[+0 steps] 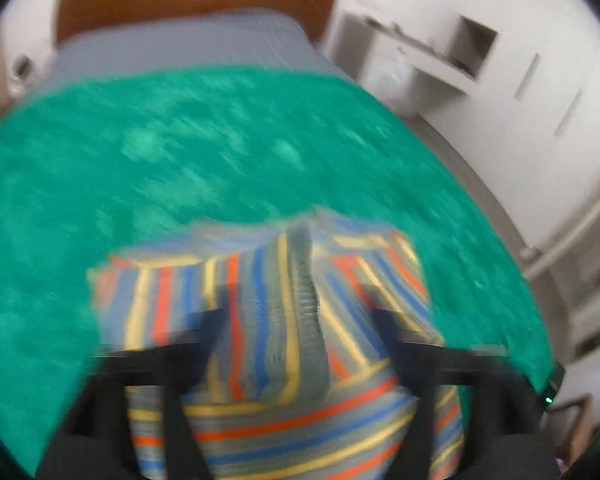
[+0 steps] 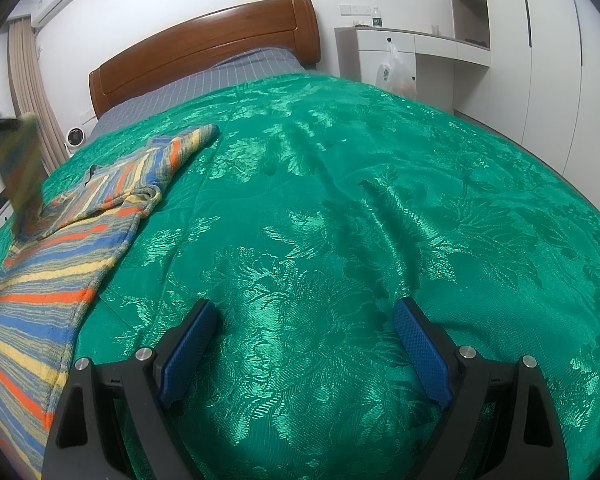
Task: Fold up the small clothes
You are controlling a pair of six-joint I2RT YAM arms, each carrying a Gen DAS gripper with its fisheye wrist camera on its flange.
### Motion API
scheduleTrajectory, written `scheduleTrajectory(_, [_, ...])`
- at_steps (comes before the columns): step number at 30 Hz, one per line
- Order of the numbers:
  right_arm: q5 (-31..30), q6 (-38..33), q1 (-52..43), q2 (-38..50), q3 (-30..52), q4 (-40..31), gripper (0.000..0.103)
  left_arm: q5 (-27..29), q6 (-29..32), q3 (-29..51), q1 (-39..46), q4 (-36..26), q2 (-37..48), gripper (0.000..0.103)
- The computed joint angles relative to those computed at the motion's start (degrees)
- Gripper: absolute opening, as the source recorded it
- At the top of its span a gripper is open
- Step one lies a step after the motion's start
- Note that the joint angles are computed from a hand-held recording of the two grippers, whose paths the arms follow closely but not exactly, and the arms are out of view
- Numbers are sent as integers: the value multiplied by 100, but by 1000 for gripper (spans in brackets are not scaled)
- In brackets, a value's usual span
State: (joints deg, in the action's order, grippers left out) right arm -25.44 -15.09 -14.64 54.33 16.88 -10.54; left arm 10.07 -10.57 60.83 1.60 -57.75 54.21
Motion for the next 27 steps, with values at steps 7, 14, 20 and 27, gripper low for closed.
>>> scheduleTrajectory(7, [-109,-53,-74,14,40,-47,90,276,742,-681,1981,217,-176,86])
scheduleTrajectory(14, [-39,-8,6,-18,53,-69,91,-1502,1974,-2418,3235,1291,190,70])
scheduleTrajectory(20, [61,66,118,4,48,-12,91,48,2761,-2398,5257,720,-444,74])
scheduleTrajectory(27, [110,77,156,22,61,6,91,947,4693,-2185,6953,-859,-2244,92])
